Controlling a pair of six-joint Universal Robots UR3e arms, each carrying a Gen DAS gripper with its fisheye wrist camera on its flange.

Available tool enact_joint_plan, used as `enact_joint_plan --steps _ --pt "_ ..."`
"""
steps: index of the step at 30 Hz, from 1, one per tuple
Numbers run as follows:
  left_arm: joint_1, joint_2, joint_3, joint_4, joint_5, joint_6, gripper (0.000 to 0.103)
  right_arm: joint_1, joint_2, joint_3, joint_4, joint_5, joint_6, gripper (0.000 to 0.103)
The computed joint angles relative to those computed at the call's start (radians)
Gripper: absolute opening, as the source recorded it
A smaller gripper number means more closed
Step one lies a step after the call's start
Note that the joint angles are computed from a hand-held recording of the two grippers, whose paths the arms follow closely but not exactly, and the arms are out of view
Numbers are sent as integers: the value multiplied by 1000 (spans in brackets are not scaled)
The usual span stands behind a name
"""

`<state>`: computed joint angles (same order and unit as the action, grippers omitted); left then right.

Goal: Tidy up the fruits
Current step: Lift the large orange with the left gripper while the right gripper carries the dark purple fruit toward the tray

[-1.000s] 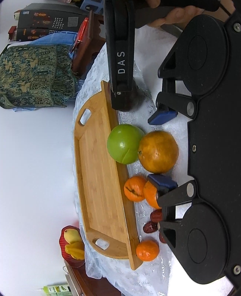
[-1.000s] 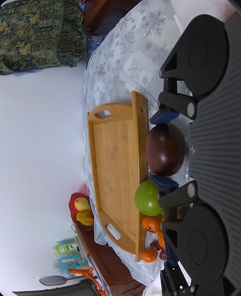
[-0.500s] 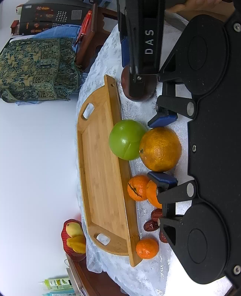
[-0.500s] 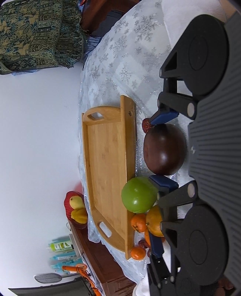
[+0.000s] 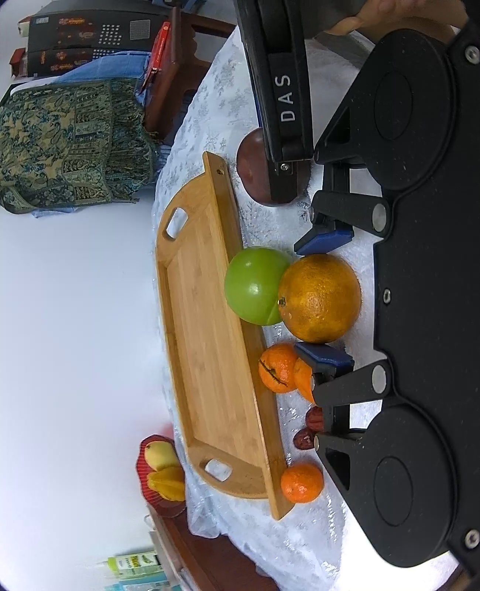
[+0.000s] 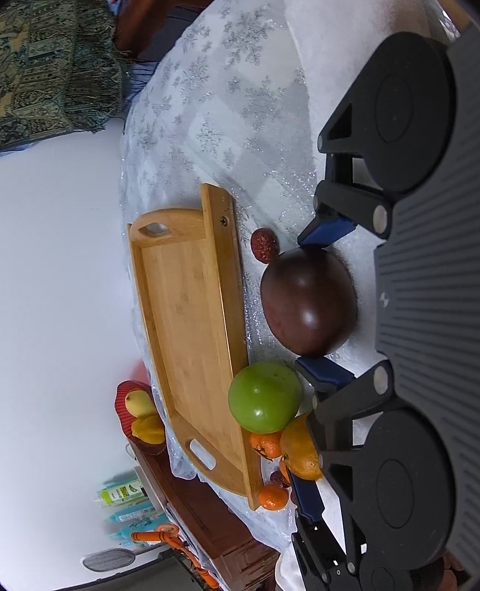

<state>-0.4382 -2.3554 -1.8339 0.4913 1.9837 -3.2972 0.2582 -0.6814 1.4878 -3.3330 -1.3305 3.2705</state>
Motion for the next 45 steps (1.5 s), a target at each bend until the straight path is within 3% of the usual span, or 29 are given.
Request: enact_joint_plan --steps 8,45 --pt "-5 18 -21 10 15 3 49 23 5 -3 -22 -38 -18 64" --pt "5 84 -155 75 26 -35 49 44 4 38 -132 -95 -3 63"
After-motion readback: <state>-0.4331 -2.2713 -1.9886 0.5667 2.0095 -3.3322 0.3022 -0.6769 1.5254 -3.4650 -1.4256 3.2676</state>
